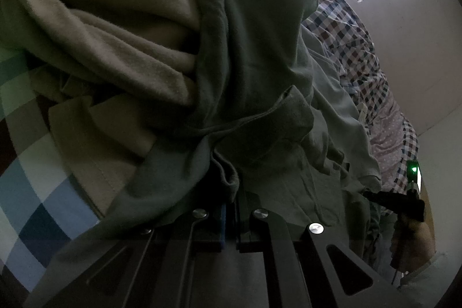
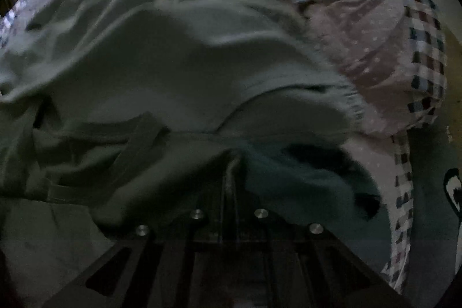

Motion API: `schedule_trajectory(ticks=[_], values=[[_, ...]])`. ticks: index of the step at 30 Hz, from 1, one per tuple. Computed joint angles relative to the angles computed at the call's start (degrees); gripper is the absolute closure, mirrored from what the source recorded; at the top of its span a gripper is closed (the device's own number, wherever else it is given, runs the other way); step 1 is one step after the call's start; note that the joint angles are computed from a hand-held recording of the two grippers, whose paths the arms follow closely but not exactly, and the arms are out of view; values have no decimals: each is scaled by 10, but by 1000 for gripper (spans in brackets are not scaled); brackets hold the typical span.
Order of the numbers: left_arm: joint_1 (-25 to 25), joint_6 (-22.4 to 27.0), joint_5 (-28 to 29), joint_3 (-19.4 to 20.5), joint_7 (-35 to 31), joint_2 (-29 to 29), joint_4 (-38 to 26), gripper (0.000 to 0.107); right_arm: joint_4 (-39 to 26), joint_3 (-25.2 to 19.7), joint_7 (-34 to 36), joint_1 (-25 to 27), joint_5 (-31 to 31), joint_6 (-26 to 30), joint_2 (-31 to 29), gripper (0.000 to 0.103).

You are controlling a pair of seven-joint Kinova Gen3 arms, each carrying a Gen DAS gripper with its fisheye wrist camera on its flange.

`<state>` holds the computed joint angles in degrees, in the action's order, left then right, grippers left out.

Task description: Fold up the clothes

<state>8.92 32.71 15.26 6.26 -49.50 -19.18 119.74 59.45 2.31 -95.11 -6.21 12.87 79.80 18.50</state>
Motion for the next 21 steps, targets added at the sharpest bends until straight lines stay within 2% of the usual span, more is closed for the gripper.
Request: schedule_trajectory(ticks=[5, 8, 10, 13, 15, 17, 18, 19, 20, 21], values=[[4, 1, 1, -4, -10, 1, -1, 105, -10, 8, 33, 80, -92, -29, -28, 100], [4, 4, -3, -2, -14, 3, -4, 105, -1, -8, 58, 131, -134, -51, -29, 100], [3, 6, -6, 0, -15, 4, -6, 105, 10, 7, 56, 115, -115, -63, -21, 99], [-3, 13, -14, 8, -7, 6, -11, 105, 57, 71, 19, 46, -57, -117, -35, 97], [-3, 13, -14, 7, -5, 5, -10, 105, 89, 80, -5, 39, -60, -150, -62, 96], [0, 13, -12, 4, -7, 4, -9, 105, 106, 58, 4, 73, -94, -168, -87, 83], [1, 12, -11, 2, -8, 4, -9, 105, 109, 33, 23, 98, -112, -165, -95, 78], [1, 13, -11, 2, -9, 5, -9, 105, 106, 7, 47, 124, -134, -158, -98, 69], [0, 14, -12, 4, -8, 5, -10, 105, 103, -19, 70, 151, -154, -148, -99, 63], [-1, 14, -14, 5, -6, 5, -10, 105, 101, -43, 93, 170, -168, -137, -101, 62]])
